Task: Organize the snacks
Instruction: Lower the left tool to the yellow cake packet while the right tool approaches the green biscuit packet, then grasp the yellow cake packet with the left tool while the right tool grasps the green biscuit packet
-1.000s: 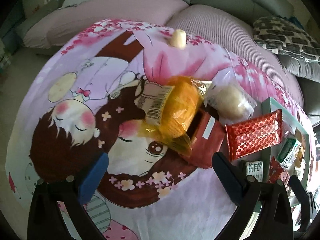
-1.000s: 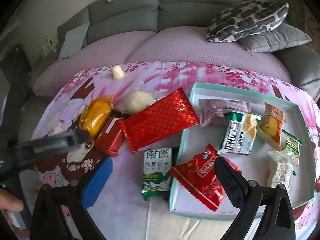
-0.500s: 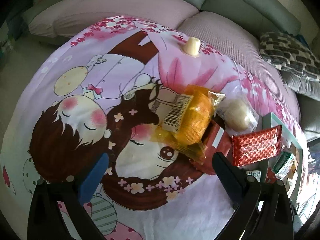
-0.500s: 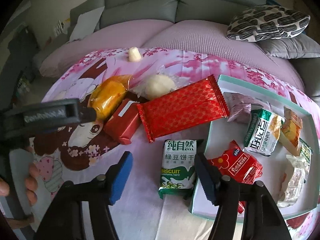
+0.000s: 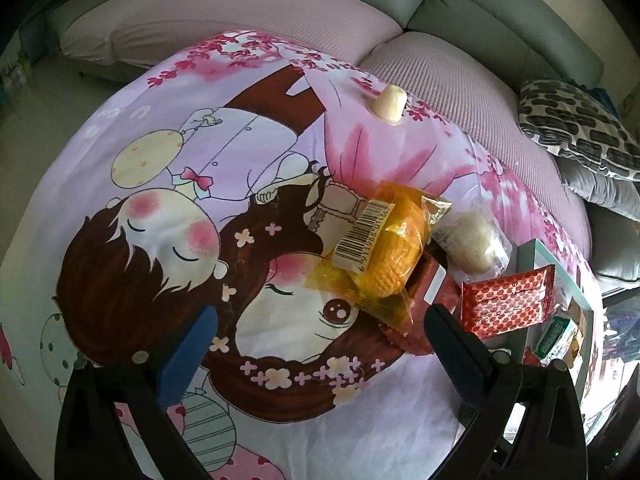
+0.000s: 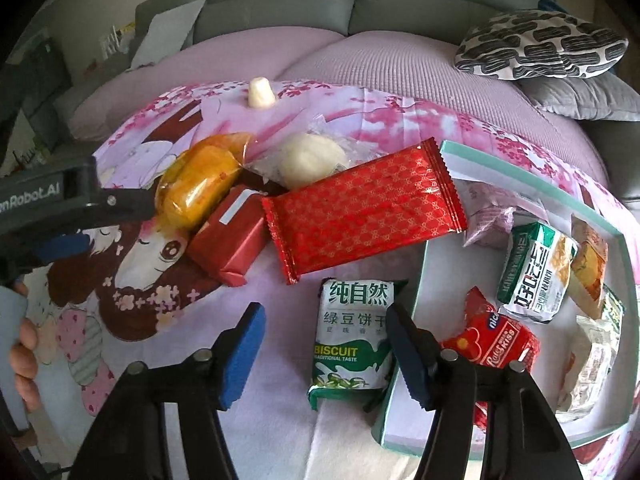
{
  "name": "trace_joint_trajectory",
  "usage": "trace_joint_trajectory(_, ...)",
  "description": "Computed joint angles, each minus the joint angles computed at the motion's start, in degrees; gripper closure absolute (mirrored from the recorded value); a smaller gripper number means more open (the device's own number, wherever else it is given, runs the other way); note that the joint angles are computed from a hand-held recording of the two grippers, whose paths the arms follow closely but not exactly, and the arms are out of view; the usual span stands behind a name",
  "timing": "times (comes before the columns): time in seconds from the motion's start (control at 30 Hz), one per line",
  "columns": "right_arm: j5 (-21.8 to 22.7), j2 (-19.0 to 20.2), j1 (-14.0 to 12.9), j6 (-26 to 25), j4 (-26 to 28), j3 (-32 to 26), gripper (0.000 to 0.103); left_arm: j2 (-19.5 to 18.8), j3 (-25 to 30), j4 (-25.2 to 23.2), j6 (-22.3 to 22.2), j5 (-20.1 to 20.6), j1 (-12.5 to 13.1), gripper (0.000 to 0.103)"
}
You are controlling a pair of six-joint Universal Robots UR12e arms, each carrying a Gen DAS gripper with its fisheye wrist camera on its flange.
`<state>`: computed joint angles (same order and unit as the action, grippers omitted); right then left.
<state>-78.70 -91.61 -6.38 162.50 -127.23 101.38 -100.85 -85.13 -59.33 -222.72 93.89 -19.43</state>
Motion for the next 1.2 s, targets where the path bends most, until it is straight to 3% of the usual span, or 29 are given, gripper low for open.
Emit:
trace_joint_trajectory(0.27, -3.43, 0.39, 1.25, 0.24, -1.27, 0.15, 0.037, 0.41, -0.49, 0.53, -0.68, -0.06, 0.29, 0.000)
trace_joint_trajectory(0.97, 5.22, 0.04, -0.42, 1.68, 1.89, -0.13, 0.035, 0.18, -0.22, 0.04, -0.87, -0.01, 0.17, 0.000)
trace_joint_trajectory(1.2, 2.18, 0.30, -0.15, 2.46, 1.26, -0.19, 0.039, 0.25, -0.46, 0.06, -0.74, -0.22, 0.36, 0.000)
